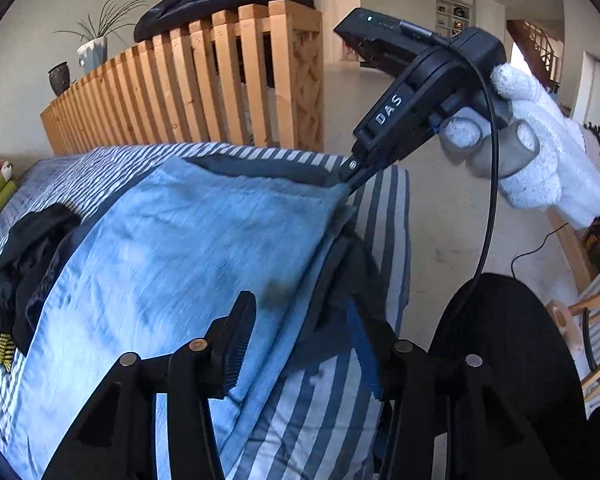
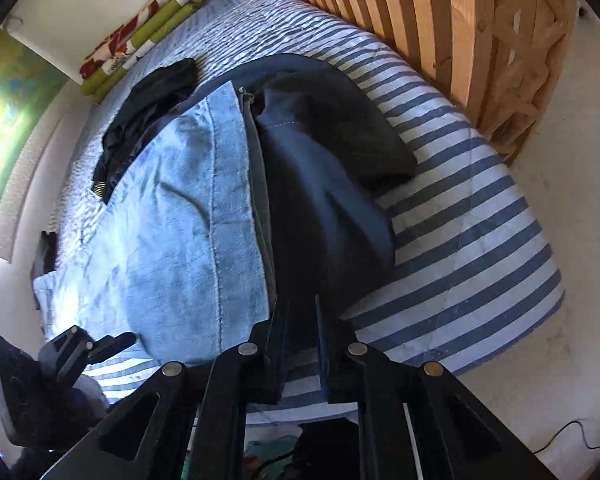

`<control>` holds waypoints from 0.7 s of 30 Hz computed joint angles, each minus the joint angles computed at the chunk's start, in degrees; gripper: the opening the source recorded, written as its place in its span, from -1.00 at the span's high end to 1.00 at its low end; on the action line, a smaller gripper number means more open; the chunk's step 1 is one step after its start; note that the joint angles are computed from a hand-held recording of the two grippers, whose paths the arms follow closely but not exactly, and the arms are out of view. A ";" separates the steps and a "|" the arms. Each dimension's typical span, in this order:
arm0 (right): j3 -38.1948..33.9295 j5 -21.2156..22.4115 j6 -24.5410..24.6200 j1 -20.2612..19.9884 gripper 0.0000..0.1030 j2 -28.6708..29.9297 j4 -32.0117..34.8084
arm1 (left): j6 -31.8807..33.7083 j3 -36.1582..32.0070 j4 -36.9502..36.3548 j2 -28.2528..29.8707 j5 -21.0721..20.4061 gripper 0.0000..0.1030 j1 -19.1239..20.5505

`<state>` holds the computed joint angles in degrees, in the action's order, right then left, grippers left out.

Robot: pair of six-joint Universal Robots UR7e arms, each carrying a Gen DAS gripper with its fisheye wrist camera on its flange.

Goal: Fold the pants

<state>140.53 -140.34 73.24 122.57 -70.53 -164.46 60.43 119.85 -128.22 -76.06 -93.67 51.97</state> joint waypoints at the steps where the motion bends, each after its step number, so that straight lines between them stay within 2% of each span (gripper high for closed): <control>1: 1.11 0.60 -1.43 -0.13 0.64 0.25 -3.89 | 0.02 0.61 -0.93 0.03 0.03 -0.09 -0.83; 3: 2.66 1.72 -3.87 -1.35 0.48 1.12 -10.07 | 0.23 2.12 -3.64 0.18 0.96 -0.09 -2.59; 7: 5.66 5.97 -7.51 -4.43 0.48 3.12 -23.40 | 1.95 4.62 -8.22 -0.34 0.33 -0.10 -4.25; 10: 7.35 2.89 -5.57 -1.81 0.47 3.59 -28.62 | 1.66 4.77 -8.46 0.06 0.74 -0.09 -6.16; 12: 7.98 3.55 -6.31 -1.24 0.43 3.71 -32.07 | 2.24 5.18 -8.73 1.15 1.23 -0.09 -7.46; 15: 7.40 5.90 -8.73 -2.44 0.22 4.30 -33.61 | 1.90 4.94 -9.08 3.68 2.41 -0.09 -8.05; 16: 7.69 8.75 -10.54 -3.96 0.21 5.06 -35.58 | 1.30 5.09 -9.32 4.16 2.74 -0.09 -8.22; 21: 7.64 13.24 -10.68 -7.08 0.26 6.19 -35.31 | 1.59 6.27 -10.84 4.31 2.96 -0.10 -8.49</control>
